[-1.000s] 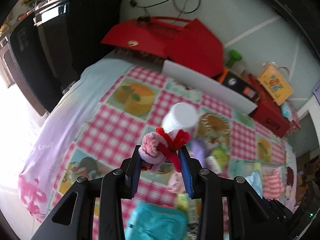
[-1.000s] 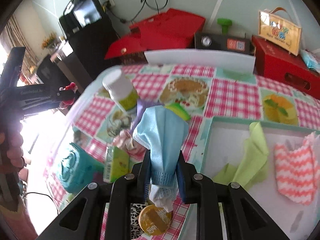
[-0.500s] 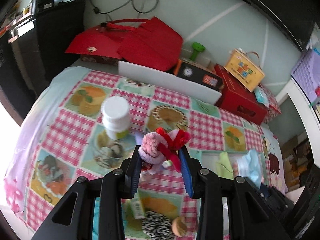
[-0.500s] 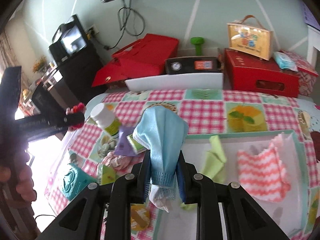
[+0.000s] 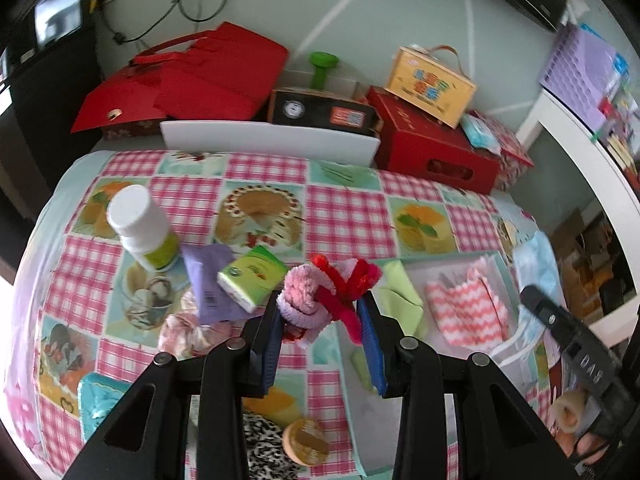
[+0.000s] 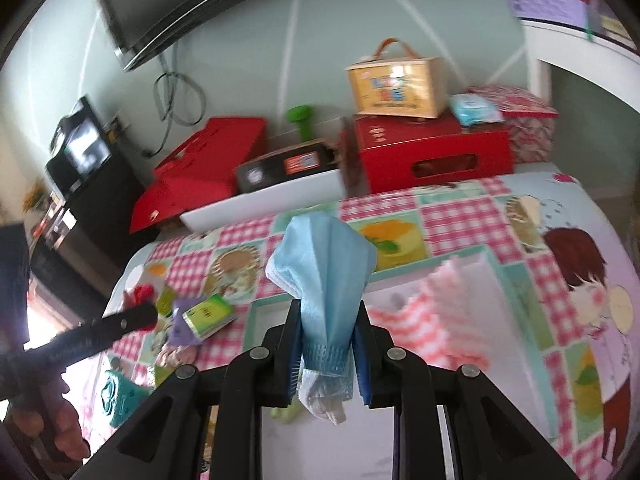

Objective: Organize soft objects
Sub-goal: 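Carry the blue mask and pink scrunchie over the tray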

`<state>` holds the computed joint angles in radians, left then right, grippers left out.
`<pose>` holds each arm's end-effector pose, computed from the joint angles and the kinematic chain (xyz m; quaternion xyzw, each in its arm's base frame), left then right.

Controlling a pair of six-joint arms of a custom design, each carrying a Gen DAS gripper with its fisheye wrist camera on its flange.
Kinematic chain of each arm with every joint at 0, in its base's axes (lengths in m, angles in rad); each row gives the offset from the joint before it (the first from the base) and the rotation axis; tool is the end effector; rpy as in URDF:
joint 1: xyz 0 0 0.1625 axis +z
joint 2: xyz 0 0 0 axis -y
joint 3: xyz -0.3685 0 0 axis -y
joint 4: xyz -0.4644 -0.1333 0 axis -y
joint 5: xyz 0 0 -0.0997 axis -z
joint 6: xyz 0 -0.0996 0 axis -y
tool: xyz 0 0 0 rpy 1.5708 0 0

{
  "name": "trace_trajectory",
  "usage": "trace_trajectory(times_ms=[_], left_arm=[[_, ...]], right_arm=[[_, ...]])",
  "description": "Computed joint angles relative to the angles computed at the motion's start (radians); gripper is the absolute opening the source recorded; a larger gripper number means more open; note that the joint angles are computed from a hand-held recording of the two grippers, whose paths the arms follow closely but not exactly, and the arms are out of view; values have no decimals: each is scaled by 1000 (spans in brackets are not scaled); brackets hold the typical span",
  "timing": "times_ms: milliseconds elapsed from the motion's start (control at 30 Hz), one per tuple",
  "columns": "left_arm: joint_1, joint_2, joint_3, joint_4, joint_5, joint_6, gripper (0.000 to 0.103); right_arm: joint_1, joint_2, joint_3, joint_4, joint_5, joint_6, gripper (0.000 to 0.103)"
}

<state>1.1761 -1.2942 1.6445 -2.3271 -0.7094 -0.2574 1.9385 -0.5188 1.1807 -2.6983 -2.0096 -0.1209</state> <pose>-0.0587 -0.6841 0.3374 -0.0229 0.8937 -0.3045 0.3287 0.3782 -0.7287 0.0240 0.1810 -0.9336 0.2495 0.1824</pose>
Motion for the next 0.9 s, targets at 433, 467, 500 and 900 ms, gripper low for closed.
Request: trace_trajectory(times_ms=[433, 467, 500, 900], left_arm=[[-29, 59, -1, 47, -47, 40, 38], [-30, 63, -1, 50, -53, 41, 38], [-31, 67, -1, 53, -61, 44, 38], [-35, 105, -10, 90, -75, 55, 38]], right_arm=[[-27, -102, 106, -88, -132, 62, 24], [-27, -105, 108, -92, -149, 63, 24], [-27, -108, 113, -96, -162, 63, 24], [-39, -120, 124, -70, -242, 104, 24]])
